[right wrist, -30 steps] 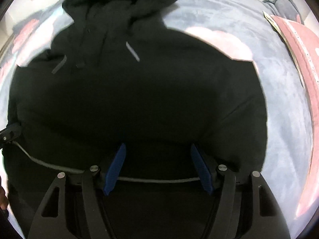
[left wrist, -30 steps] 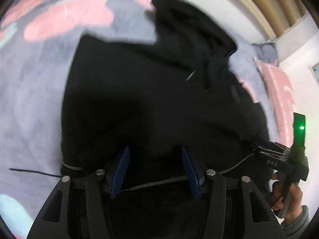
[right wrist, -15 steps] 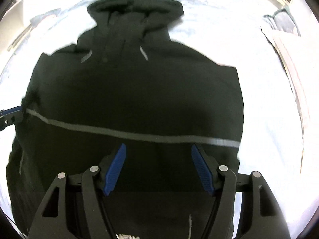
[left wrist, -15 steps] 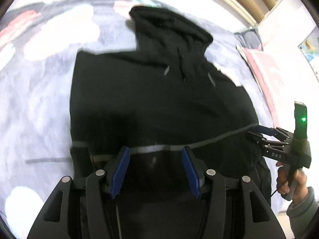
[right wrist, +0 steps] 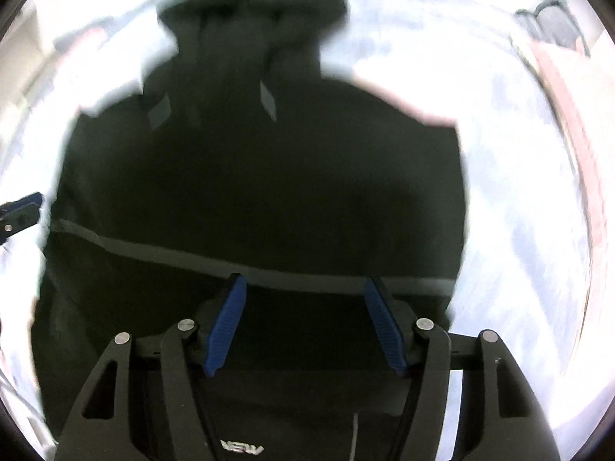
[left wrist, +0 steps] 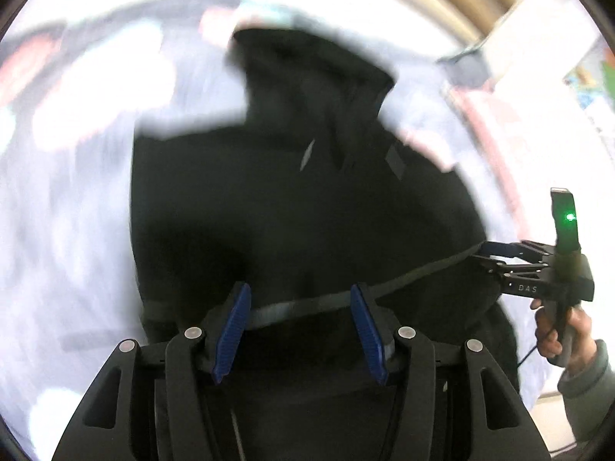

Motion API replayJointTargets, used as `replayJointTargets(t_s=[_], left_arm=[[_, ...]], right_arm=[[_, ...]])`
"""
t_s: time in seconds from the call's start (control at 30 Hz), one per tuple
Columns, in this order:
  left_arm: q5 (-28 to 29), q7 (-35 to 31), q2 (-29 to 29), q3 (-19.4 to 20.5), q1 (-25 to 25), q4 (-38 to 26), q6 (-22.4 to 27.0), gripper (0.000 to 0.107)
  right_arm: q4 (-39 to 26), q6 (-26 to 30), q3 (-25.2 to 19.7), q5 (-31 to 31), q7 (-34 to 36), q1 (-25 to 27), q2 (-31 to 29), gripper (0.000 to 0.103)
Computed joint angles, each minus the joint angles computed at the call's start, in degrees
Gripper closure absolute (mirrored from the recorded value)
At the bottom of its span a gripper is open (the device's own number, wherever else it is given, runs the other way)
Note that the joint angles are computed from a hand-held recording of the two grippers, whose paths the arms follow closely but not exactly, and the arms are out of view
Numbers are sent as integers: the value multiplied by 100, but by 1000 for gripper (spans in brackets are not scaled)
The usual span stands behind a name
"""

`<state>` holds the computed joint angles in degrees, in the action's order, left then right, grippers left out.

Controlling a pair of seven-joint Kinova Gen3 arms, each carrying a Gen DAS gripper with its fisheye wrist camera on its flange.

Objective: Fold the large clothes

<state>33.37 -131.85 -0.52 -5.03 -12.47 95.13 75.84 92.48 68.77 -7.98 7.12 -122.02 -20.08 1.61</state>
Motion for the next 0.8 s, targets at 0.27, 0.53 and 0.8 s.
replayJointTargets(t_s=[0.27, 0.53, 0.8], left_arm=[[380, 1197, 1524, 116, 458, -1889, -994, 52], [-40, 2431, 3067, 593, 744, -3494, -1169, 46], [94, 3023, 3760, 1129, 139, -4027, -1190, 98]], right_arm=[[-1925, -766, 0, -76, 401, 1052, 1281, 36], [-3504, -441, 1273, -1084, 876, 656, 2799, 36], [-3492, -558, 545, -1020, 547, 1419, 3079, 98]])
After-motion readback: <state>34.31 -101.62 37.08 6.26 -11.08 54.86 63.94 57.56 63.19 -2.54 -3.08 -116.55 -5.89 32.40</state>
